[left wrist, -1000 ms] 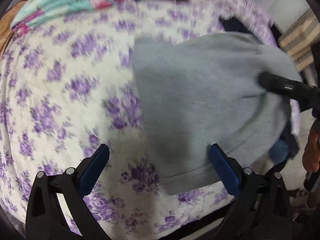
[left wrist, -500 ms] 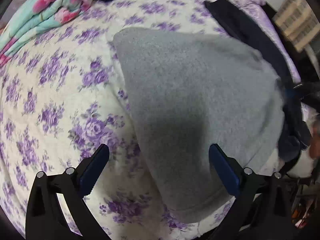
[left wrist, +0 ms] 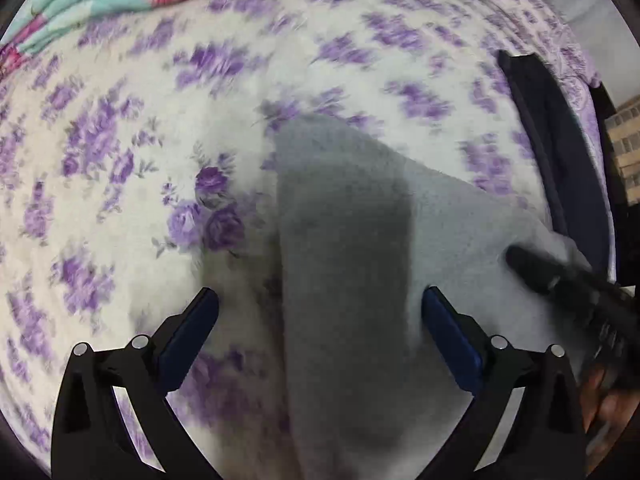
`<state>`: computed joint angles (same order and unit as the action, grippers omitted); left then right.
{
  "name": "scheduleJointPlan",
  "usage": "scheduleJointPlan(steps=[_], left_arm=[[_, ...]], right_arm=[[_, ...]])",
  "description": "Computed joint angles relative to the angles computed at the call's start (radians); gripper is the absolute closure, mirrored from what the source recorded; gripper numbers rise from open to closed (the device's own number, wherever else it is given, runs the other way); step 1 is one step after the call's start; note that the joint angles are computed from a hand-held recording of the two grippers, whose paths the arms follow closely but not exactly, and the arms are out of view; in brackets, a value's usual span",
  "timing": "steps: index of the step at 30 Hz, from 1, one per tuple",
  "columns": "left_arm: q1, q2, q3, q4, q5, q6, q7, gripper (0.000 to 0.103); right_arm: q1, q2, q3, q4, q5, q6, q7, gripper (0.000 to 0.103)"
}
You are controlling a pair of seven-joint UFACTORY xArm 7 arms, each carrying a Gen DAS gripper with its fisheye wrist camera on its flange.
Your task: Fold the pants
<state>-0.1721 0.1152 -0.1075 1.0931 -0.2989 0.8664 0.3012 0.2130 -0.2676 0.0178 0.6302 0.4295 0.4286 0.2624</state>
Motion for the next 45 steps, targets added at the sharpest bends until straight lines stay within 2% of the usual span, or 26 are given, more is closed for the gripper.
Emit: scheduleJointPlan(steps=[1,3,4,5,6,7,10,12,13,15,16,17,19,20,23,25,29,31,32,33,34,36,37,38,43,45], left_arm=[[0.013,-0.003,0.006,0.007,-0.039,0.020,-0.001,0.004],[0.020,-0.046,0.015,-0.007,-0.025,0.039,-0.021,0.004],[0.026,-0.090,0.022,-0.030,-0.011,0.039,0.000,0.005],[0.032,-0.119,0.028,-0.050,-0.025,0.036,0.036,0.005],[0.039,-0.148,0.039,-0.068,-0.050,0.041,0.072,0.005],[0.045,-0.176,0.050,-0.089,-0.080,0.053,0.095,0.005],[0.049,-0.211,0.076,-0.127,-0.177,0.150,0.149,0.005],[0.035,-0.207,0.057,-0.172,-0.142,0.121,0.165,0.004],[0.024,-0.201,0.041,-0.209,-0.102,0.071,0.167,0.004],[0.017,-0.211,0.040,-0.236,-0.094,0.042,0.158,0.004],[0.016,-0.220,0.042,-0.230,-0.089,0.053,0.143,0.004],[0.018,-0.228,0.050,-0.213,-0.089,0.092,0.141,0.005],[0.021,-0.231,0.070,-0.190,-0.134,0.150,0.199,0.005],[0.026,-0.229,0.078,-0.182,-0.153,0.170,0.222,0.005],[0.047,-0.217,0.092,-0.171,-0.174,0.203,0.215,0.005],[0.061,-0.199,0.098,-0.164,-0.202,0.238,0.206,0.005],[0.082,-0.201,0.097,-0.173,-0.197,0.257,0.209,0.005],[0.081,-0.202,0.090,-0.176,-0.184,0.247,0.211,0.005],[0.080,-0.207,0.087,-0.183,-0.178,0.238,0.217,0.005],[0.076,-0.206,0.082,-0.185,-0.173,0.230,0.217,0.005],[0.076,-0.209,0.082,-0.187,-0.165,0.227,0.220,0.005],[0.068,-0.205,0.073,-0.186,-0.150,0.209,0.214,0.005],[0.065,-0.207,0.072,-0.186,-0.145,0.204,0.214,0.005],[0.061,-0.204,0.069,-0.183,-0.143,0.197,0.210,0.005],[0.058,-0.196,0.072,-0.155,-0.162,0.212,0.207,0.005],[0.057,-0.199,0.074,-0.142,-0.181,0.221,0.219,0.005]], right_arm=[[0.026,-0.030,-0.038,-0.027,0.068,-0.017,-0.017,0.103],[-0.018,-0.151,-0.004,-0.094,0.077,-0.023,0.025,0.100],[-0.024,-0.240,0.009,-0.134,0.020,-0.018,0.059,0.087],[-0.021,-0.305,0.014,-0.166,-0.002,-0.013,0.071,0.057],[-0.033,-0.388,0.033,-0.205,-0.030,0.001,0.109,0.041],[-0.030,-0.466,0.048,-0.249,-0.039,-0.001,0.149,0.034],[0.094,-0.528,-0.019,-0.304,-0.011,0.007,0.122,0.037],[0.055,-0.472,0.042,-0.289,-0.101,0.105,0.160,0.043],[0.034,-0.463,0.058,-0.296,-0.133,0.140,0.184,0.054],[0.035,-0.496,0.036,-0.313,-0.123,0.146,0.218,0.057],[0.053,-0.529,0.010,-0.315,-0.098,0.131,0.218,0.047],[0.069,-0.560,-0.010,-0.324,-0.082,0.120,0.210,0.029],[0.037,-0.659,0.005,-0.355,-0.096,0.132,0.246,0.015],[0.021,-0.693,0.015,-0.371,-0.104,0.141,0.272,0.013],[-0.001,-0.791,-0.015,-0.456,-0.073,0.118,0.352,0.013],[0.031,-0.792,-0.070,-0.513,-0.028,0.058,0.362,0.013],[0.213,-0.584,-0.210,-0.525,0.056,-0.153,0.253,0.013],[0.305,-0.455,-0.262,-0.505,0.102,-0.259,0.209,0.003],[0.323,-0.425,-0.257,-0.493,0.113,-0.289,0.215,0.003],[0.350,-0.385,-0.267,-0.457,0.108,-0.283,0.194,0.006],[0.350,-0.344,-0.247,-0.406,0.087,-0.237,0.171,0.024],[0.268,-0.301,-0.143,-0.337,0.003,-0.144,0.188,0.038],[0.251,-0.312,-0.124,-0.321,-0.013,-0.116,0.167,0.052],[0.242,-0.335,-0.127,-0.317,-0.008,-0.092,0.148,0.058],[0.073,-0.468,-0.059,-0.331,-0.094,0.049,0.155,0.062],[0.028,-0.514,-0.105,-0.370,-0.095,0.099,0.129,0.062]])
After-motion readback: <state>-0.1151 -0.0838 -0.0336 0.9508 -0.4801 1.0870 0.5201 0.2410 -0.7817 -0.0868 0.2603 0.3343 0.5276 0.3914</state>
